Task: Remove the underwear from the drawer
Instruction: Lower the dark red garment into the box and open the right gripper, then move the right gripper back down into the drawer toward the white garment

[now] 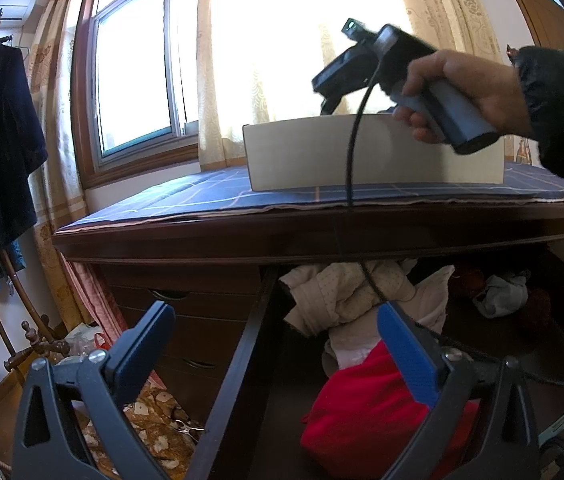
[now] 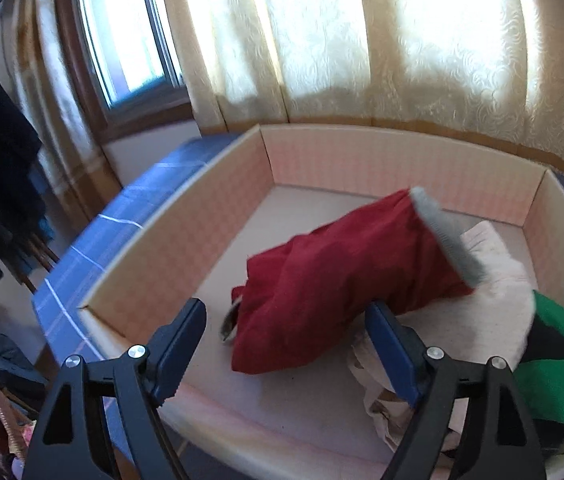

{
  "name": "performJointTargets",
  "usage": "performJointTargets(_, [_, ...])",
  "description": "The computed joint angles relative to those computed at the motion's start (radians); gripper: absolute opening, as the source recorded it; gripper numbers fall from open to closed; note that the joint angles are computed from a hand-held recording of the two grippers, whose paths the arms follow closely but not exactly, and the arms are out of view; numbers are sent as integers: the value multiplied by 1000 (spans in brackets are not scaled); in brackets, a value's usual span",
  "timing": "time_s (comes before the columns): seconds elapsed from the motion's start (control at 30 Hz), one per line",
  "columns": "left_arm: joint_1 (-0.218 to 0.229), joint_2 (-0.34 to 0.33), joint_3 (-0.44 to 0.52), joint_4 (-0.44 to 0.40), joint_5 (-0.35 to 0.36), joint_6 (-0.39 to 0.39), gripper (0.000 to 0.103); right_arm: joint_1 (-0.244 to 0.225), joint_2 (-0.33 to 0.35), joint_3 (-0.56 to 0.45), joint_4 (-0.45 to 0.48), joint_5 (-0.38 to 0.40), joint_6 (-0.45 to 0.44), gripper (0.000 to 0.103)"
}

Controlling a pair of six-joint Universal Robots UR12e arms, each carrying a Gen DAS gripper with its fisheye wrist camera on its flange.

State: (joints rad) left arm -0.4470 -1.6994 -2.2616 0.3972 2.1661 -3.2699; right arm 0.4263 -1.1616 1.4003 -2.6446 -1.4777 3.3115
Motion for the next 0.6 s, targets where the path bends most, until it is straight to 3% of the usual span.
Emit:
performJointTargets(0.07, [-2,-1,0,2,6,0,103,-3,-20,35,-63,12,-7,83])
performJointTargets(0.23, [-5,0,1,-2,17,0,103,1,-80,171,-326,-30,-37,83])
performJointTargets(0.47, [-9,-3,5,-9,32,6,103,2,-161,336,-529,-116,-2,83])
performJointTargets(0.6, [-11,-3,7,-12,41,4,103,-5,-209,420,-577,-103,23,83])
